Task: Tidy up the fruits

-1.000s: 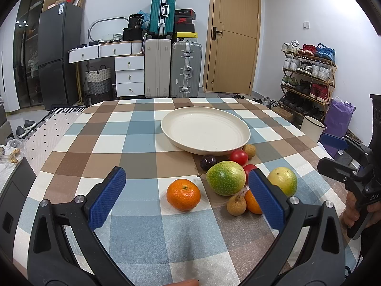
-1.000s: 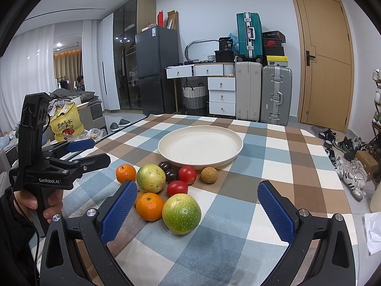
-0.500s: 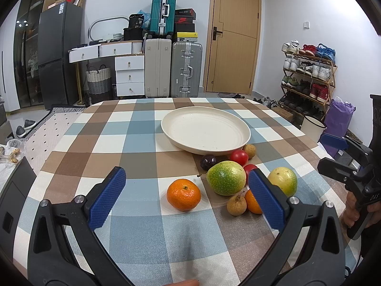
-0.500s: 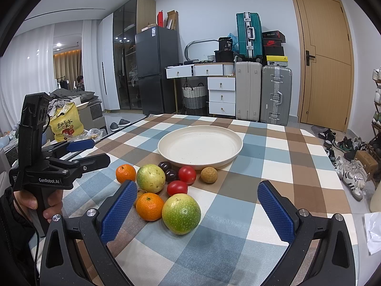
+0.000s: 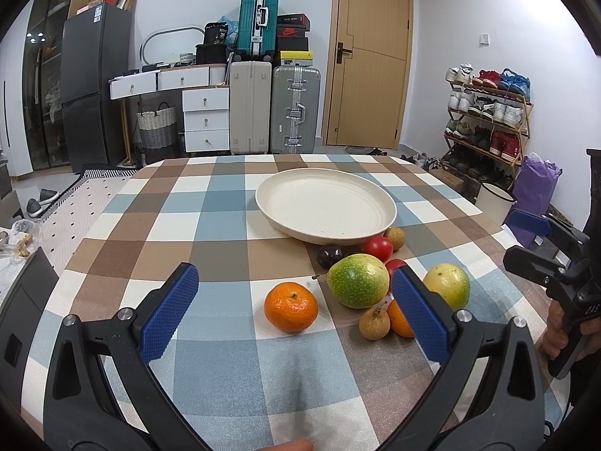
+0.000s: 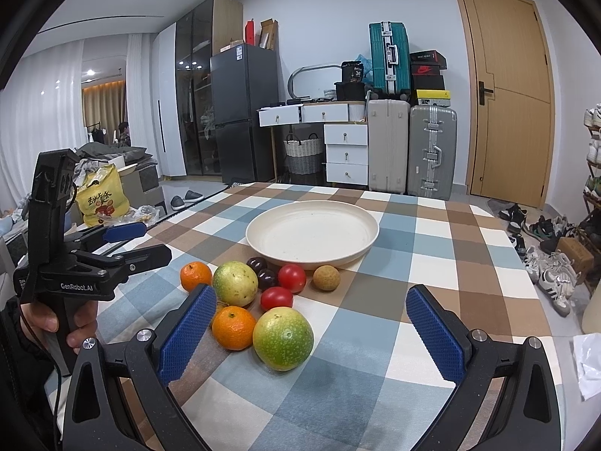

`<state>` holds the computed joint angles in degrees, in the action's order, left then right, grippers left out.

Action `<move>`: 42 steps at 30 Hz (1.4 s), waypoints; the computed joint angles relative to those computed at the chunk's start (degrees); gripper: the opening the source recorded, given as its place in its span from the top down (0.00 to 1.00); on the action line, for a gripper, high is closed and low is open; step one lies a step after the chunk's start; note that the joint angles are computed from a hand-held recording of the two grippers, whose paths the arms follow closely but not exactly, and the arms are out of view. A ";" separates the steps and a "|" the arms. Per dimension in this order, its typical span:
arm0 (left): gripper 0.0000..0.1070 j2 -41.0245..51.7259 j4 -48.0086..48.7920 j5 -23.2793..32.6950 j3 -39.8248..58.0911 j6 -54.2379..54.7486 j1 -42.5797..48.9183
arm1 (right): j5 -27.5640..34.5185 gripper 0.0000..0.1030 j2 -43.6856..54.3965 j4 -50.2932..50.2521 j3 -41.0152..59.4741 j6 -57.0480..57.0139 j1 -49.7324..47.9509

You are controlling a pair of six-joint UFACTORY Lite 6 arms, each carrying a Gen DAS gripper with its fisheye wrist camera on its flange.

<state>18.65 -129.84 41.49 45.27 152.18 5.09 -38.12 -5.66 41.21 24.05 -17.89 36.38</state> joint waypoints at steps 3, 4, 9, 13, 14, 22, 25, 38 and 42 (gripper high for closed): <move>0.04 -0.38 -0.20 0.05 -0.42 0.10 -0.07 | -0.34 0.00 -0.54 2.65 -0.43 -1.57 1.56; 0.04 -0.44 -0.29 -0.03 -0.46 0.12 -0.11 | 0.51 0.00 -0.97 3.63 0.23 -2.86 1.43; 0.04 -0.60 0.29 0.15 -0.69 -0.01 0.09 | 0.92 0.00 0.65 4.45 1.61 -3.31 1.33; 0.04 0.89 0.48 0.74 0.15 0.46 -0.15 | 2.95 0.00 2.55 8.68 3.93 -6.99 1.11; 0.04 1.17 1.21 0.39 0.56 -0.30 -0.07 | 3.97 0.00 3.28 10.34 4.84 -8.70 0.83; 0.04 3.25 5.97 -3.68 4.49 -4.62 -0.75 | 12.77 0.00 6.40 8.27 8.05 -7.26 -3.75; 0.04 4.22 6.09 -5.65 5.72 -4.67 -1.53 | 15.21 0.00 8.00 7.26 9.42 -7.33 -4.29; 0.08 15.61 22.59 -16.00 20.75 -24.55 -2.82 | 23.97 0.14 15.07 -11.18 14.64 8.96 -9.94; 0.13 19.51 31.03 -16.56 25.87 -34.13 -2.80 | 24.68 0.15 17.19 -17.69 16.22 14.56 -10.43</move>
